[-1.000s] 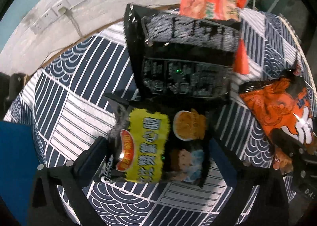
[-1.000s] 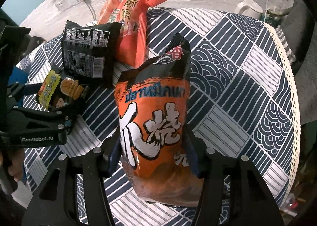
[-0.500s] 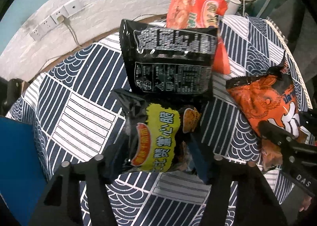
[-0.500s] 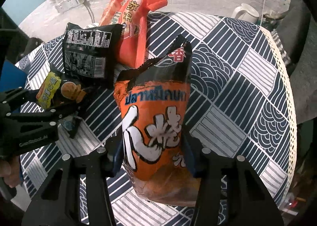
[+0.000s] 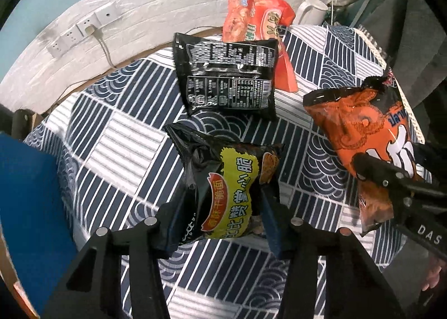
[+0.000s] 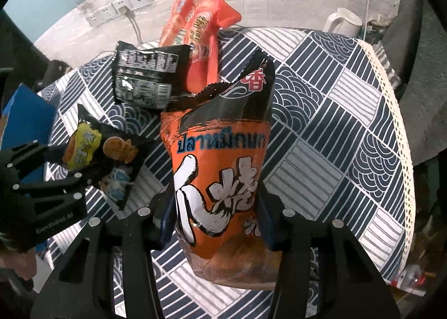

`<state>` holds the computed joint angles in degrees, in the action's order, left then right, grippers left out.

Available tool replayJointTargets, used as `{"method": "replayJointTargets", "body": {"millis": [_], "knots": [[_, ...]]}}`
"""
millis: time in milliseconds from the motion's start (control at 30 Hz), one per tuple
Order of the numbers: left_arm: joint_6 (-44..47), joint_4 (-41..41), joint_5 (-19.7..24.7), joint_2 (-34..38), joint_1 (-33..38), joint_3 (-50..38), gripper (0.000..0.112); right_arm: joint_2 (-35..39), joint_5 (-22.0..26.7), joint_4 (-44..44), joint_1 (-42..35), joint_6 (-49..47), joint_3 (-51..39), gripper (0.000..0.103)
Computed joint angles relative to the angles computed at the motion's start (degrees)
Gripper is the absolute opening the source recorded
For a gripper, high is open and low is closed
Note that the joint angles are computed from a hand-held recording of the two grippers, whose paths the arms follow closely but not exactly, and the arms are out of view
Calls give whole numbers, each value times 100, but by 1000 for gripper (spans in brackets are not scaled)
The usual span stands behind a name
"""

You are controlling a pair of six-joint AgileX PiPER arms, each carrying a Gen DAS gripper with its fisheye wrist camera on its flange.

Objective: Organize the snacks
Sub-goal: 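Lift the orange squid bag and black-yellow bag off the table, then carry both held bags over the cardboard box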

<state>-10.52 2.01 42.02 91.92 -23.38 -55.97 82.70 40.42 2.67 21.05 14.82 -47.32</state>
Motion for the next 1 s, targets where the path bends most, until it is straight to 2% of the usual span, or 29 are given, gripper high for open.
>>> {"method": "replayJointTargets", "body": {"millis": [467, 700, 1000], "knots": [[-977, 1048, 632, -1712, -62, 516, 50, -807, 798, -880, 1090, 1259, -498, 48], [-749, 986, 1077, -2552, 249, 543, 50, -1016, 1123, -1009, 1607, 1666, -929, 48], [135, 487, 1474, -3349, 1183, 530, 50, -888, 1418, -1312, 2442, 2207, -1570, 48]]}}
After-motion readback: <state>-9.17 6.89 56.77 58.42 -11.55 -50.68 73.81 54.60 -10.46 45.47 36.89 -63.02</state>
